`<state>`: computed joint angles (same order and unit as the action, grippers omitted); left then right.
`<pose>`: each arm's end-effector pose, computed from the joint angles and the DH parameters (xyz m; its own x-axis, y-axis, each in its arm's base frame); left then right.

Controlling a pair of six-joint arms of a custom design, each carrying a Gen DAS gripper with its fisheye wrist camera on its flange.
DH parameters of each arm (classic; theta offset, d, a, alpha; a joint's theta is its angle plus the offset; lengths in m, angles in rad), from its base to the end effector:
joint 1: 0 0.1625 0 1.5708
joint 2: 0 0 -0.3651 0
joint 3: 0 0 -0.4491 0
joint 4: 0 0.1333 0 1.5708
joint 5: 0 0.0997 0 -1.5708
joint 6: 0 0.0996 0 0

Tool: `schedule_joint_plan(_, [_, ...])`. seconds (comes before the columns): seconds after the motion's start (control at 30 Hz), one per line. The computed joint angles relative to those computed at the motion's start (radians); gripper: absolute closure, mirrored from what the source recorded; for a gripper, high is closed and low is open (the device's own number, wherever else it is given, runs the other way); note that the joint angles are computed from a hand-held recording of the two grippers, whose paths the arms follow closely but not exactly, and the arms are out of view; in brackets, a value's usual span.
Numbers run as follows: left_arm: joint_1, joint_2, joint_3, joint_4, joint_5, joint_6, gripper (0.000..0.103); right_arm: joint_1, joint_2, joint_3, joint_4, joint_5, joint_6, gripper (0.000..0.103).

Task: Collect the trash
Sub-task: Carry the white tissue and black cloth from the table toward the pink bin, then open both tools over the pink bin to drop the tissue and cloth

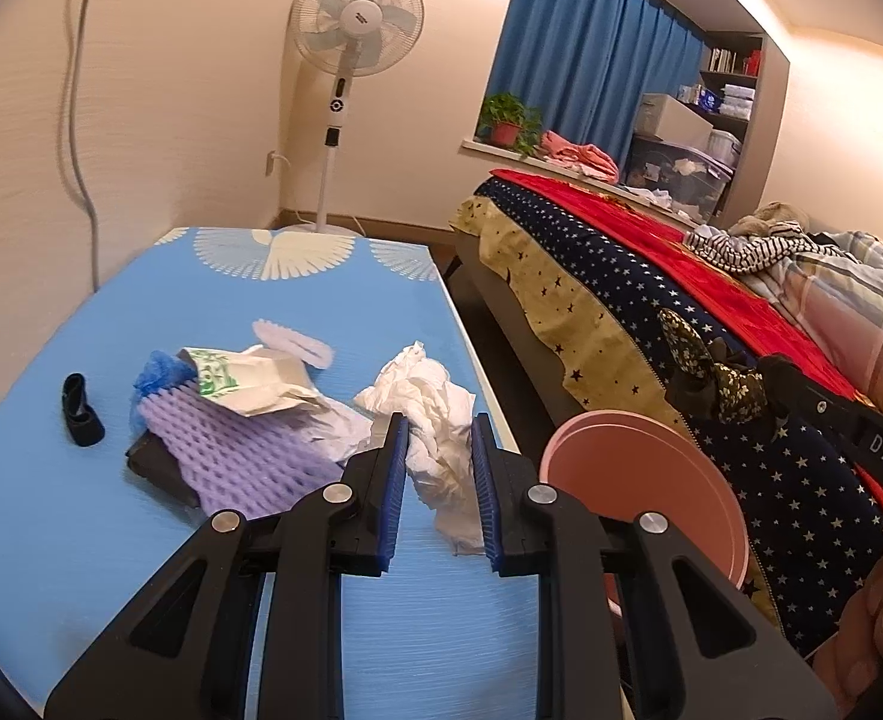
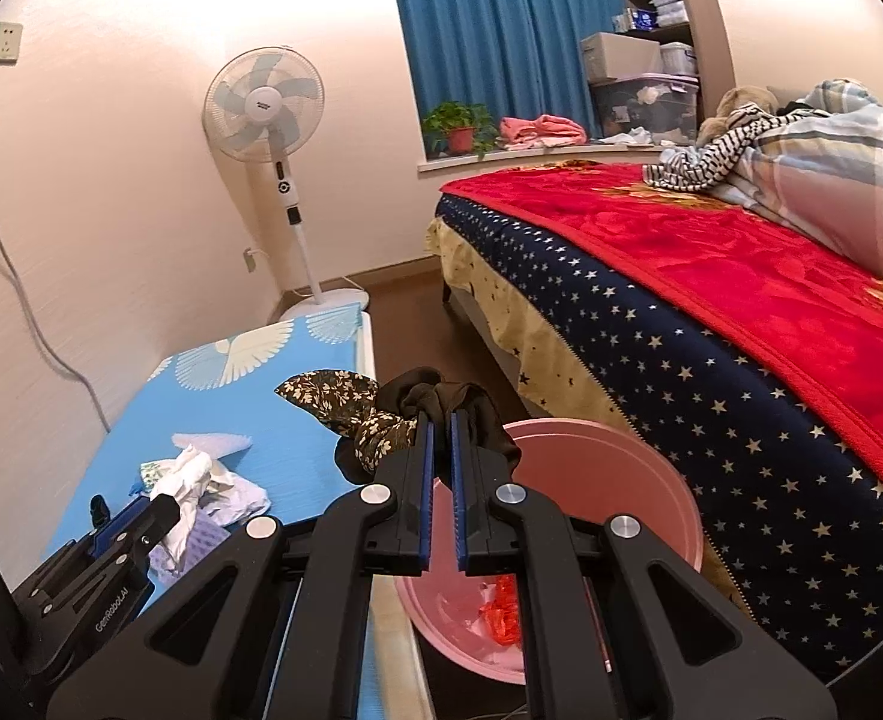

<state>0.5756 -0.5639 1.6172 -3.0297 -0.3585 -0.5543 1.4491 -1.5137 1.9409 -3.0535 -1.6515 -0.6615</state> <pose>-0.4103 -0.5363 -0.0254 -0.8316 -0.1840 -0.5239 0.3917 0.4743 -0.7884 0.0557 -0.5761 0.3788 -0.8107 -0.1501 0.5659 -0.5553 0.5031 -0.6622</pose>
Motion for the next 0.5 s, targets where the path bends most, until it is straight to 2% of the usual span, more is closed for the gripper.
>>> schedule_joint_plan(0.5, [0.019, 0.053, -0.065, -0.013, -0.065, 0.067, 0.082, -0.007, 0.033, -0.03, -0.058, -0.048, 0.021, 0.097])
